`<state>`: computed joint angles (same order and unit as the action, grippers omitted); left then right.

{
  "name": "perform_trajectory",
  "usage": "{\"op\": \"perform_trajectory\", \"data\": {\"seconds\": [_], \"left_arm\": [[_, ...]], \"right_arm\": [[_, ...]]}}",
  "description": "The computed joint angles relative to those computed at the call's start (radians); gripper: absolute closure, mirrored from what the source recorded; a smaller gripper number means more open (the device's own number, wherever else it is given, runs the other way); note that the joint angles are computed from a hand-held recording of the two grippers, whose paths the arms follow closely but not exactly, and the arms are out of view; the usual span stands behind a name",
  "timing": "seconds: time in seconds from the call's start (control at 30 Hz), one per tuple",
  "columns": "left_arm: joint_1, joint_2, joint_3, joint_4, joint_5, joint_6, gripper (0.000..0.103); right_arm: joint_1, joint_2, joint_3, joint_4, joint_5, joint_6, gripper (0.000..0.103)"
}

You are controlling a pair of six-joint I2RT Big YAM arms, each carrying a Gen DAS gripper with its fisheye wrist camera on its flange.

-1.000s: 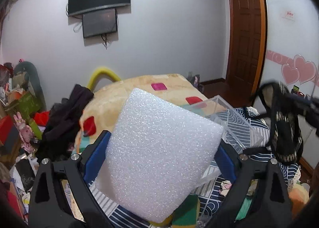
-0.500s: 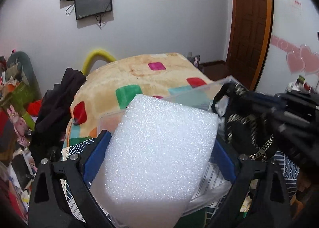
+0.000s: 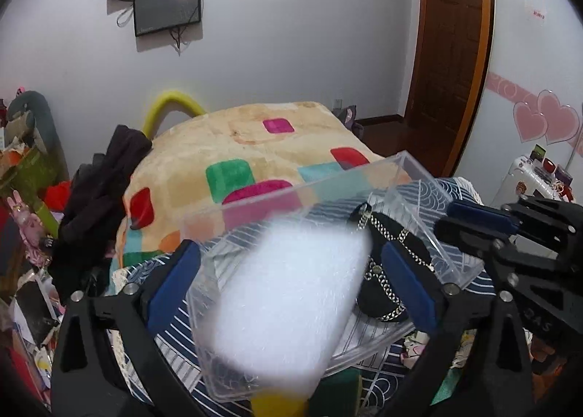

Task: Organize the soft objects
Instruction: 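Open both tools and move left to yellow ball while right reaches floral cloth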

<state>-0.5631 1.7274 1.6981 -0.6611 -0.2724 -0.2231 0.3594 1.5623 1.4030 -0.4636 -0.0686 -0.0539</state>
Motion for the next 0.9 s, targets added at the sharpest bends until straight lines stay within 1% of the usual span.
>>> {"op": "perform_trajectory", "data": {"seconds": [0.07, 0.17, 0.23, 0.27, 0.33, 0.37, 0.4, 0.47, 0.57, 0.63, 0.7, 0.83, 0.87, 0.9], "left_arm": [[-0.004, 0.003, 0.020, -0.016, -0.019, 0.006, 0.001], [-0.005, -0.003, 0.025, -0.029, -0.027, 0.001, 0.001], [-0.005, -0.025, -0.002, -0.019, -0.029, -0.012, 0.001], [-0.005, -0.032, -0.013, -0.016, -0.029, -0.017, 0.001], [-0.005, -0.053, -0.043, -0.015, -0.030, -0.032, 0.001], [-0.006, -0.067, -0.063, -0.013, -0.031, -0.041, 0.001], [-0.006, -0.085, -0.091, -0.009, -0.030, -0.051, 0.001], [-0.008, -0.110, -0.130, 0.002, -0.031, -0.061, 0.001], [-0.015, -0.155, -0.206, 0.026, -0.050, -0.067, 0.001], [-0.018, -0.181, -0.256, 0.040, -0.064, -0.070, 0.001], [-0.019, -0.202, -0.302, 0.053, -0.067, -0.079, 0.001], [-0.022, -0.243, -0.400, 0.101, -0.089, -0.091, 0.001], [-0.021, -0.250, -0.421, 0.114, -0.088, -0.096, 0.003], [-0.017, -0.257, -0.439, 0.118, -0.079, -0.103, 0.009]], "right_arm": [[0.002, -0.018, -0.017, 0.019, 0.002, 0.010, 0.077], [0.002, -0.035, -0.031, 0.028, -0.001, 0.015, 0.077], [0.001, -0.050, -0.047, 0.036, -0.001, 0.014, 0.077], [0.001, -0.059, -0.059, 0.042, 0.001, 0.014, 0.075], [-0.002, -0.074, -0.077, 0.050, -0.003, 0.015, 0.067], [-0.001, -0.084, -0.092, 0.060, 0.004, 0.017, 0.061], [0.000, -0.095, -0.108, 0.071, 0.009, 0.017, 0.057], [0.002, -0.111, -0.133, 0.085, 0.013, 0.016, 0.055], [0.004, -0.129, -0.165, 0.096, 0.015, 0.014, 0.046], [0.009, -0.139, -0.188, 0.105, 0.031, 0.005, 0.043], [0.013, -0.152, -0.212, 0.110, 0.041, -0.004, 0.037], [0.020, -0.153, -0.235, 0.103, 0.041, -0.010, 0.035], [0.023, -0.150, -0.239, 0.101, 0.045, -0.011, 0.034], [0.028, -0.148, -0.245, 0.099, 0.053, -0.011, 0.034]]}}
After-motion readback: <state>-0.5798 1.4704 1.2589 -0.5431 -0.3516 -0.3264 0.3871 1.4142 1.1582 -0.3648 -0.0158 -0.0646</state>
